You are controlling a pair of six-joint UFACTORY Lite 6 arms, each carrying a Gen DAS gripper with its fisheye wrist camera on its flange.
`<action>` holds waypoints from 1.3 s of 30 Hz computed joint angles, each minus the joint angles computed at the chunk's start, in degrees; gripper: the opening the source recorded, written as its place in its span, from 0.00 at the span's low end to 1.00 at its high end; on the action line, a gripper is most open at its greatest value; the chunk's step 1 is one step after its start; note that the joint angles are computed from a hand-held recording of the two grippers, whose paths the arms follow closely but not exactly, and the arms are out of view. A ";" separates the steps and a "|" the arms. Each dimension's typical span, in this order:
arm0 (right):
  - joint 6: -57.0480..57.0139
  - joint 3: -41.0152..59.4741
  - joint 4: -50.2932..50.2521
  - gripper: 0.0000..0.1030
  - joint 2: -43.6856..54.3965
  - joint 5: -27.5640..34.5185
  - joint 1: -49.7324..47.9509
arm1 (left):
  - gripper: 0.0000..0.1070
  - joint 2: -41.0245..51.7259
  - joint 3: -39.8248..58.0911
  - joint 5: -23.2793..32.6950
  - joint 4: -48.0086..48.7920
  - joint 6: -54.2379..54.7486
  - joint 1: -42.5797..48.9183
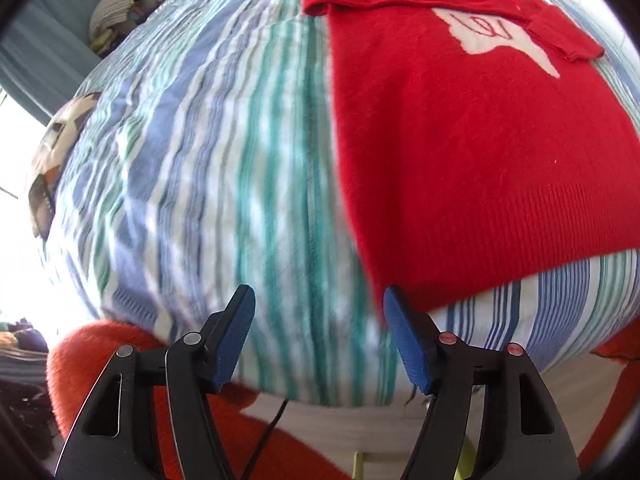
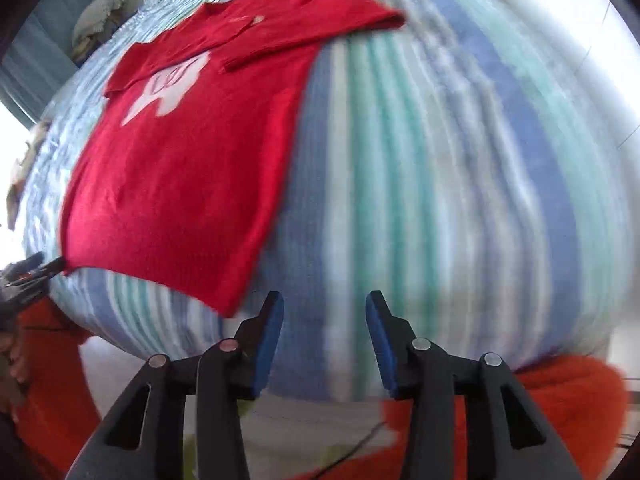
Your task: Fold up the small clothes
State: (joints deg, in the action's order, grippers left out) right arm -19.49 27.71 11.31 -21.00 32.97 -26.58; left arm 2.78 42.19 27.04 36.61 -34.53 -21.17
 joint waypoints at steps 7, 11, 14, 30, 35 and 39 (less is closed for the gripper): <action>-10.79 24.07 -2.12 0.67 12.99 -4.14 9.61 | 0.66 -14.12 -4.50 2.22 -5.35 3.70 5.99; -13.44 37.81 -1.18 0.66 34.20 -12.83 20.91 | 0.66 -12.09 -1.26 1.22 -11.09 7.51 9.09; 1.55 51.45 -14.47 0.64 51.83 -15.36 24.39 | 0.66 -12.88 -0.91 0.83 -11.68 9.47 10.71; -2.91 91.07 7.56 0.06 66.50 6.26 -30.09 | 0.66 -10.33 -1.41 0.93 -13.04 10.26 9.77; -3.47 92.79 10.20 0.06 72.48 10.40 -34.14 | 0.66 -10.33 -0.64 3.35 -12.23 6.72 3.03; -2.54 88.72 11.96 0.06 75.79 7.76 -34.85 | 0.66 -11.69 -1.28 5.35 -7.65 2.02 -0.58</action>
State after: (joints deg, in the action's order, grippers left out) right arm -22.03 116.43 23.28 54.78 40.73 -61.43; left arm -8.91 40.91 32.40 28.96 -32.50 -21.75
